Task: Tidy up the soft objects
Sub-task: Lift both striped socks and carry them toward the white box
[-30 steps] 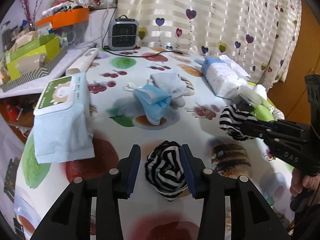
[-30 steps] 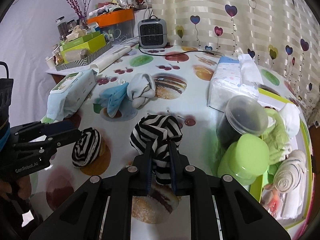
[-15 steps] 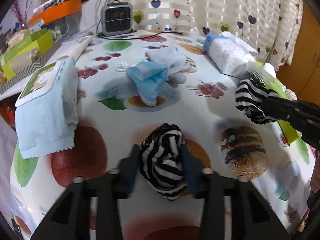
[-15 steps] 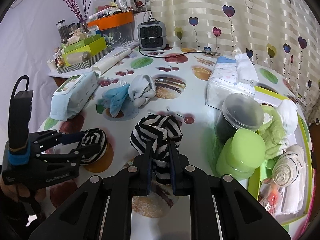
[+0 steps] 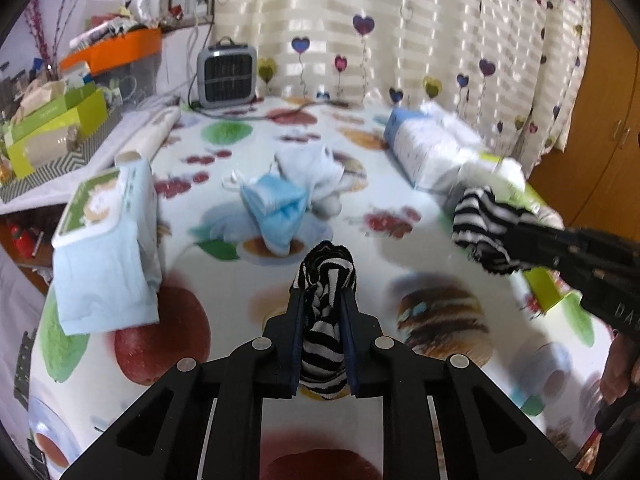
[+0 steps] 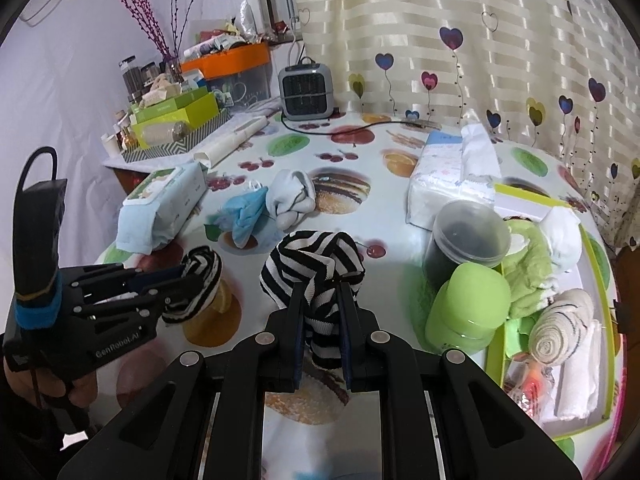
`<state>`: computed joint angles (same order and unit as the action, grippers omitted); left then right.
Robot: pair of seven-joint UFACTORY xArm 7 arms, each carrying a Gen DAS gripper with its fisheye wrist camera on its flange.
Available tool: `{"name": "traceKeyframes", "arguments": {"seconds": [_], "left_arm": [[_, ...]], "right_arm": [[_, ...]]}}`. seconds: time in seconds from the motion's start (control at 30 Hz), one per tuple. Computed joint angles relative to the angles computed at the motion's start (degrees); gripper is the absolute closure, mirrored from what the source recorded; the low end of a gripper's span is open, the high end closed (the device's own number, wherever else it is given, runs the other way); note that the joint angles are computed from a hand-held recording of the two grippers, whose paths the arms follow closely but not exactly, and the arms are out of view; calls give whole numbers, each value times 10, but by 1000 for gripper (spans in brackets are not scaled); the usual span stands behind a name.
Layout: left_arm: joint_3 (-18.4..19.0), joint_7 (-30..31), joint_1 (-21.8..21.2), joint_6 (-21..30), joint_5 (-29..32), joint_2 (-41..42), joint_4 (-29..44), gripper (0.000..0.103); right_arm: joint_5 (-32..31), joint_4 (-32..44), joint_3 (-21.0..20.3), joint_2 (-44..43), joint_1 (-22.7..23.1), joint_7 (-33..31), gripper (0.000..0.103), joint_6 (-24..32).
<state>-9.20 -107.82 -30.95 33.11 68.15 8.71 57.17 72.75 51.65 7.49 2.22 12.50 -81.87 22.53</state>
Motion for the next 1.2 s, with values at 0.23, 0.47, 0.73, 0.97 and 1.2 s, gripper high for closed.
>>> {"name": "traceKeyframes", "arguments": {"seconds": [0.23, 0.47, 0.73, 0.97, 1.2], "left_arm": [[-8, -30, -4, 11, 32, -17, 10, 87], [-16, -30, -6, 13, 44, -21, 20, 87], [-19, -22, -12, 16, 52, -12, 41, 87], [-14, -8, -19, 12, 52, 2, 62, 87], [-7, -1, -28, 9, 56, 14, 82, 87]], "right_arm": [[39, -19, -9, -36, 2, -32, 88, 4], [61, -31, -22, -59, 6, -48, 88, 6], [75, -42, -33, -76, 5, -61, 88, 8], [82, -43, -41, -81, -1, -64, 88, 9], [91, -42, -47, -86, -10, -69, 88, 9]]}}
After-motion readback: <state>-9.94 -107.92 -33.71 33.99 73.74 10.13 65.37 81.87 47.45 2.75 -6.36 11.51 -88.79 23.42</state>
